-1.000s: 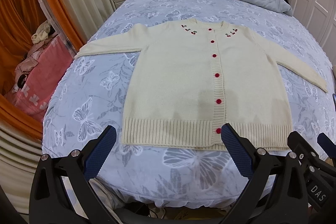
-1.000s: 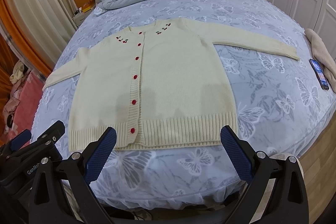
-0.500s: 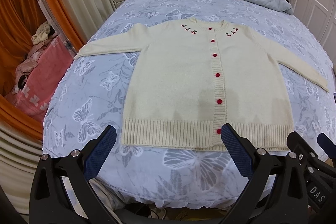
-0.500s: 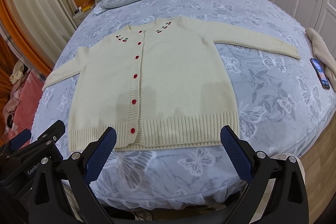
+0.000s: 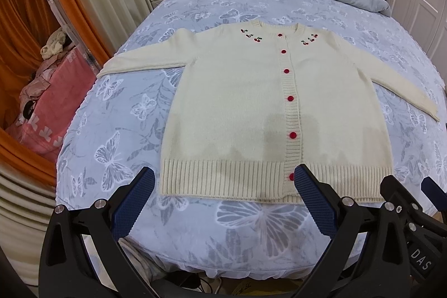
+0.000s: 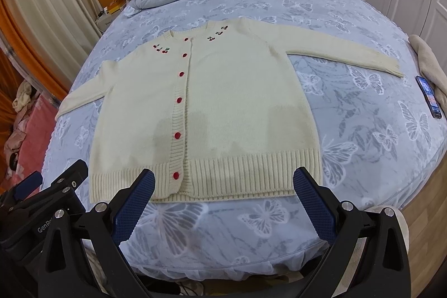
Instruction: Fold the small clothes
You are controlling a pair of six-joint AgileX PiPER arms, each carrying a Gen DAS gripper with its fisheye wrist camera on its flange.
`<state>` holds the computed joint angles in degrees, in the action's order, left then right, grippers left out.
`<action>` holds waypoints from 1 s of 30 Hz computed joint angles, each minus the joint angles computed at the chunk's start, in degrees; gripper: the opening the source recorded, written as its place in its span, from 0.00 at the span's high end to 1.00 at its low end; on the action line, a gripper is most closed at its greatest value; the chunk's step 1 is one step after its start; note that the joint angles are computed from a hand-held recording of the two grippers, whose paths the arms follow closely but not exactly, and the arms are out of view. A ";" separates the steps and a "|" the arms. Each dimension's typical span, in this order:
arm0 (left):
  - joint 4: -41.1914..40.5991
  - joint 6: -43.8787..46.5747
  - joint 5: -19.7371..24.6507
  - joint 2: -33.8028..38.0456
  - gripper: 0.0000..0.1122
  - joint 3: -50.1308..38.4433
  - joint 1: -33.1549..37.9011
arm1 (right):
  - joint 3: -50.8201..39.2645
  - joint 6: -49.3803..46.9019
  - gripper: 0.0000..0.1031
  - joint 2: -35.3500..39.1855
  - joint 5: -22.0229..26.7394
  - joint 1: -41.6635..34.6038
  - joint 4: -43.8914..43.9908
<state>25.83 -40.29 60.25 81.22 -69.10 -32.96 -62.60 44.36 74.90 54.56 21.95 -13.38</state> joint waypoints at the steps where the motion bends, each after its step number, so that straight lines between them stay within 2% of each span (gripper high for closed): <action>1: -0.41 0.60 -0.32 0.69 0.13 -0.33 0.65 | 0.31 -0.69 0.05 0.11 -0.49 -0.59 0.52; 3: -1.77 1.57 -0.93 1.19 0.13 -0.21 1.66 | 1.17 -4.15 0.05 0.57 -2.56 -3.54 3.18; 7: -7.82 5.39 -3.46 2.03 0.13 0.41 6.43 | 4.14 -18.85 0.05 1.21 -8.91 -17.37 13.14; 9: -9.71 7.01 -5.62 2.20 0.13 1.55 8.98 | 3.59 -27.96 0.05 4.13 -12.12 -28.44 18.80; 11: -10.70 7.97 -7.17 2.75 0.13 2.36 10.95 | -0.14 -39.17 0.05 9.55 -11.78 -39.39 27.22; 13: -11.69 8.72 -8.43 3.89 0.13 2.81 13.17 | -8.17 -43.80 0.05 18.99 -11.48 -48.80 30.19; 15: -12.17 8.94 -10.00 5.05 0.13 3.23 15.04 | -18.45 -40.58 0.05 29.01 -10.80 -55.21 27.09; 20: -8.45 7.29 -11.23 9.49 0.13 1.57 16.05 | -44.82 -33.26 0.06 50.40 -3.24 -65.47 28.44; 23: -9.12 8.29 -11.05 12.24 0.13 -0.52 16.96 | -58.46 -29.14 0.13 60.38 1.13 -68.56 30.73; 24: -9.59 8.64 -11.02 13.46 0.13 -1.42 17.45 | -63.52 -28.22 0.19 64.02 2.96 -69.11 31.74; 26: -9.87 8.72 -10.95 15.49 0.13 -2.97 17.98 | -72.73 -27.53 0.41 69.92 7.14 -69.54 33.09; 27: -10.07 8.88 -11.09 16.66 0.13 -3.88 18.30 | -78.45 -27.39 0.70 73.24 9.97 -69.51 34.26; 28: -10.10 8.97 -11.23 17.50 0.13 -4.51 18.41 | -82.33 -26.90 0.92 75.35 11.06 -69.13 35.01; 30: -10.02 9.33 -11.05 19.21 0.13 -6.07 18.55 | -83.21 -26.07 0.92 74.17 9.39 -66.91 34.36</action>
